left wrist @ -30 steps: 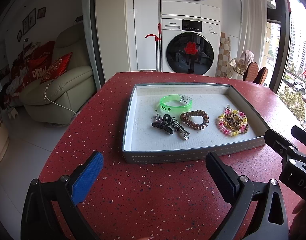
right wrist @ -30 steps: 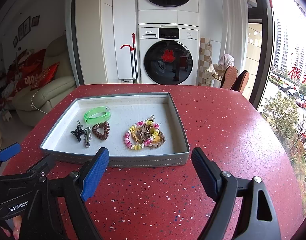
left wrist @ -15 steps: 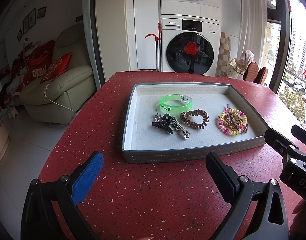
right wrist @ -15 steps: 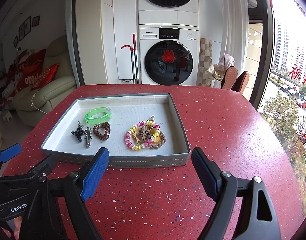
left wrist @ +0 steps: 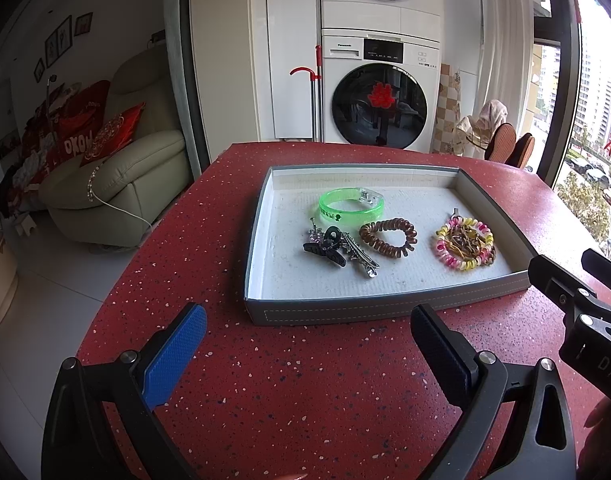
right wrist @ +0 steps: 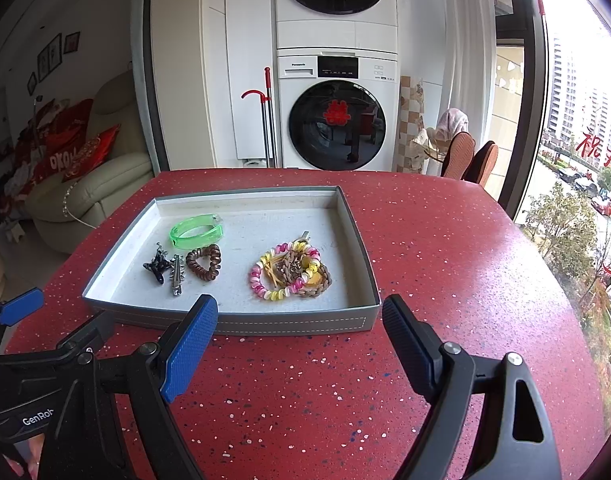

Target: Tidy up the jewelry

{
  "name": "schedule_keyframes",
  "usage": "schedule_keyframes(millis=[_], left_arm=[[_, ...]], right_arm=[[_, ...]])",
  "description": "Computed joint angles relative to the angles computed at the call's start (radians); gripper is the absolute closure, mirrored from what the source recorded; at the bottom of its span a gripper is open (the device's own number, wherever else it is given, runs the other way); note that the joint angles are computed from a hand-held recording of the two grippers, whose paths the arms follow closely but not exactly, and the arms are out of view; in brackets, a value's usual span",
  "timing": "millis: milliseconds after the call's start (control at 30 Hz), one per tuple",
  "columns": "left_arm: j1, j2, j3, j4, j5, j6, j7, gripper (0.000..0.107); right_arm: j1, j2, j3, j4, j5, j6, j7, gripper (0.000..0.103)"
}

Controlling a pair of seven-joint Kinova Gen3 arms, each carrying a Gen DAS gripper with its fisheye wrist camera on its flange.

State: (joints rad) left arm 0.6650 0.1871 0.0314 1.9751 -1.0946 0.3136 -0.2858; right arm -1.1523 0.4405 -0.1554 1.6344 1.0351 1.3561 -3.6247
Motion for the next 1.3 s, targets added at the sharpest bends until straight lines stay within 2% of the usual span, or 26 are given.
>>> schedule_keyframes(millis=[1300], left_arm=[[-0.002, -0.003, -0.003, 0.002, 0.028, -0.003, -0.022, 0.004]], right_arm=[[0.0, 0.002, 0.004, -0.015, -0.003, 0.003, 0.014, 0.016]])
